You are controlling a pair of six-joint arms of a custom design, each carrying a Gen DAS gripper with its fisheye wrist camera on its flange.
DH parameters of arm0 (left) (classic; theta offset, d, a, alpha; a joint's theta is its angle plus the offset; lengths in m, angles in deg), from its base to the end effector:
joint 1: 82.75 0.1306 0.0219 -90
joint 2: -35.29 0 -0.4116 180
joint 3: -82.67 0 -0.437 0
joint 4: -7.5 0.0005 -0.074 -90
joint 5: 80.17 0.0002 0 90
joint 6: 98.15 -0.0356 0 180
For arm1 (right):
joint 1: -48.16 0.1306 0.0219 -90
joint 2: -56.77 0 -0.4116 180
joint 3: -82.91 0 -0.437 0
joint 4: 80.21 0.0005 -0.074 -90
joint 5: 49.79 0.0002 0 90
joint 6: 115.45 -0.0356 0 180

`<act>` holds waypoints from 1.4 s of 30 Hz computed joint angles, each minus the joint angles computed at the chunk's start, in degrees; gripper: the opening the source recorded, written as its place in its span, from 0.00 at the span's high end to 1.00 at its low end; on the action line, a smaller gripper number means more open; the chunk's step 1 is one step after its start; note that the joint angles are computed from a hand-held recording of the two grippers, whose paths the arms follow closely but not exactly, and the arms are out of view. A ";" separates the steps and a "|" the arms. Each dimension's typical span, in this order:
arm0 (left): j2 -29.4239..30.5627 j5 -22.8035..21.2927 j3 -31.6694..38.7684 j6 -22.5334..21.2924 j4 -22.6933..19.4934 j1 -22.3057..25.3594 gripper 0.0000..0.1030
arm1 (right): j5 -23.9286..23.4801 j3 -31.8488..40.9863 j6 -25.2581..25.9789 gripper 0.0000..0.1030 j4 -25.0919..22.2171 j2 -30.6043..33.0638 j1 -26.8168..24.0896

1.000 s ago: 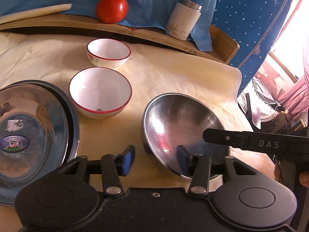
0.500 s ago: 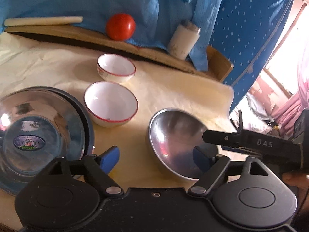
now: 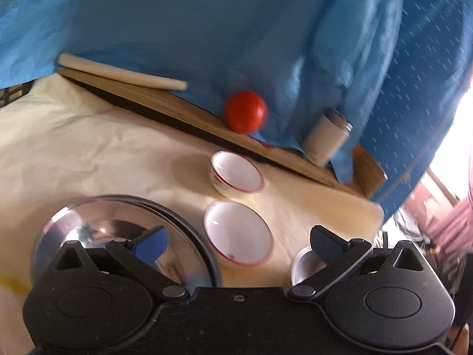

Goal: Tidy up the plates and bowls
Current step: 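Move both grippers to the rim of a white red-rimmed bowl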

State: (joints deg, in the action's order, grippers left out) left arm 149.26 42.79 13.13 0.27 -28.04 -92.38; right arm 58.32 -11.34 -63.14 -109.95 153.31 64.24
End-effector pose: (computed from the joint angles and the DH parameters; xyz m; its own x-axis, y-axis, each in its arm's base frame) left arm 0.6926 -0.1377 0.4144 -0.6960 -0.0065 -0.7180 0.4600 0.7638 -0.4528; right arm 0.5604 0.1495 0.3875 -0.5163 0.4559 -0.7250 0.3531 0.8845 0.3048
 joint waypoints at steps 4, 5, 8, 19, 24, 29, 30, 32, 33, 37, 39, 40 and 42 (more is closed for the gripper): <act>3.45 9.33 3.73 6.50 0.25 2.05 0.01 | 0.50 0.83 2.79 0.00 0.86 0.55 0.26; 4.10 11.09 4.45 8.38 0.53 2.41 0.01 | 0.62 1.13 3.31 0.00 1.00 0.69 0.36; 5.48 14.08 6.34 11.06 1.63 2.99 0.01 | 0.44 2.39 4.77 0.00 1.34 1.40 0.41; 12.96 5.08 21.03 -7.52 -13.31 1.09 0.01 | -3.00 9.36 12.77 0.00 0.19 5.60 0.62; 17.36 -1.52 29.39 -15.60 -18.89 0.04 0.01 | -3.83 13.79 19.86 0.00 -1.39 8.81 1.16; 22.33 0.41 37.74 -19.43 -26.92 0.10 0.01 | -7.52 20.22 21.79 0.00 -7.02 12.97 0.36; 23.14 0.46 39.05 -20.17 -28.20 0.00 0.01 | -9.29 21.63 20.92 0.00 -8.36 13.79 -0.06; 24.72 -0.28 41.71 -22.42 -31.03 -0.25 0.01 | -13.51 24.52 18.99 0.00 -11.44 15.42 -0.95; 25.70 -1.07 43.39 -23.64 -32.66 -0.40 0.01 | -15.25 25.94 18.21 0.00 -12.92 16.25 -1.27; 29.03 -3.23 49.07 -26.72 -37.92 -1.00 0.01 | -18.30 30.39 17.65 0.01 -17.14 19.09 -1.71; 30.68 -3.82 51.90 -27.99 -40.32 -1.20 0.01 | -17.66 32.69 18.08 0.01 -19.55 20.61 -1.50; 31.23 -3.90 52.75 -28.34 -40.87 -1.27 0.02 | -17.19 34.02 18.43 0.03 -21.09 21.43 -1.36; 32.92 -3.72 55.66 -29.16 -42.84 -1.37 0.04 | -16.74 35.63 19.14 0.09 -22.62 22.56 -1.19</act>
